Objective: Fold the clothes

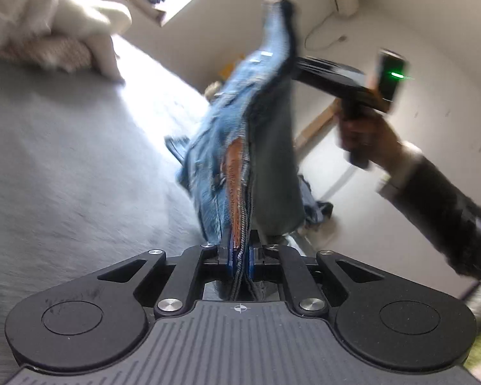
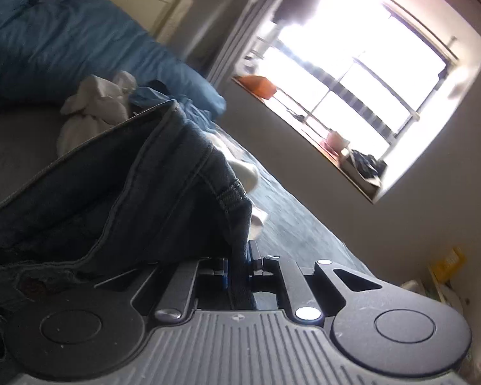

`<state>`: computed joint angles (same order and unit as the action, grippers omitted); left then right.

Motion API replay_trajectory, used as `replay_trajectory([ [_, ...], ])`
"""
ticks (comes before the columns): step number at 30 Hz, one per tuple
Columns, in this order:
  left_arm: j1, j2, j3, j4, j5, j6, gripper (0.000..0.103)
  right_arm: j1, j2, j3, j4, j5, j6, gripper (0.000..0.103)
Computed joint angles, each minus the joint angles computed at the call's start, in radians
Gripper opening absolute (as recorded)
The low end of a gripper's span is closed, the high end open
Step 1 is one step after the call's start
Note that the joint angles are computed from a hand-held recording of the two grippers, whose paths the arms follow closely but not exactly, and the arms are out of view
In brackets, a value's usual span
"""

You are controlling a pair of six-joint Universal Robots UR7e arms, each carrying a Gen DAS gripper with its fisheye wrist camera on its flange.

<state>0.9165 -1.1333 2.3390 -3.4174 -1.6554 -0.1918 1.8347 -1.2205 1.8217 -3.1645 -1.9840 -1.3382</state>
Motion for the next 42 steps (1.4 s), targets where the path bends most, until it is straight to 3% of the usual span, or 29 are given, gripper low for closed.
replay_trajectory([
  [4,0.034,-0.095,0.060,0.030,0.077,-0.055,0.006,0.022,0.191,-0.119,0.124,0.072,-0.005,0.010],
  [7,0.048,-0.143,0.089,0.096,0.222,-0.156,0.007,0.027,0.359,-0.224,0.220,0.101,0.019,0.014],
  [8,0.058,-0.153,0.102,0.113,0.265,-0.188,0.009,0.027,0.417,-0.257,0.229,0.096,0.020,0.019],
  [9,0.069,-0.162,0.113,0.131,0.307,-0.220,0.013,0.026,0.479,-0.277,0.196,0.066,0.015,0.042],
  [10,0.081,-0.170,0.122,0.151,0.348,-0.252,0.014,0.023,0.533,-0.297,0.169,0.034,0.010,0.055],
  [12,0.097,-0.184,0.145,0.152,0.404,-0.299,0.014,0.014,0.605,-0.318,0.118,-0.024,0.004,0.054],
  [15,0.105,-0.192,0.172,0.105,0.429,-0.327,0.020,-0.007,0.584,-0.283,0.075,0.013,0.022,0.057],
  [19,0.082,-0.211,0.166,0.078,0.458,-0.293,0.023,-0.030,0.446,-0.230,0.165,0.146,0.115,0.070],
  [22,0.086,-0.147,0.122,0.016,0.418,-0.183,0.025,-0.033,0.364,-0.157,0.149,0.219,0.066,0.070],
  [26,0.055,-0.117,0.109,0.004,0.391,-0.106,0.025,-0.020,0.366,-0.144,0.081,0.194,0.075,0.070],
  [28,0.038,-0.094,0.094,0.017,0.406,-0.088,0.025,-0.022,0.353,-0.144,0.139,0.213,0.155,0.067],
  [30,-0.005,-0.075,0.079,0.062,0.494,-0.078,0.025,-0.032,0.334,-0.153,0.290,0.259,0.192,0.065],
  [32,-0.036,-0.055,0.080,0.077,0.573,-0.025,0.025,-0.033,0.318,-0.133,0.392,0.275,0.141,0.060],
  [34,-0.064,-0.022,0.078,0.076,0.650,0.042,0.025,-0.028,0.320,-0.093,0.382,0.254,0.038,0.055],
  [37,-0.098,0.015,0.085,0.080,0.752,0.164,0.025,-0.025,0.340,-0.070,0.366,0.224,-0.041,0.049],
  [42,-0.113,0.049,0.088,0.097,0.819,0.283,0.026,-0.017,0.386,-0.063,0.329,0.170,-0.147,0.046],
])
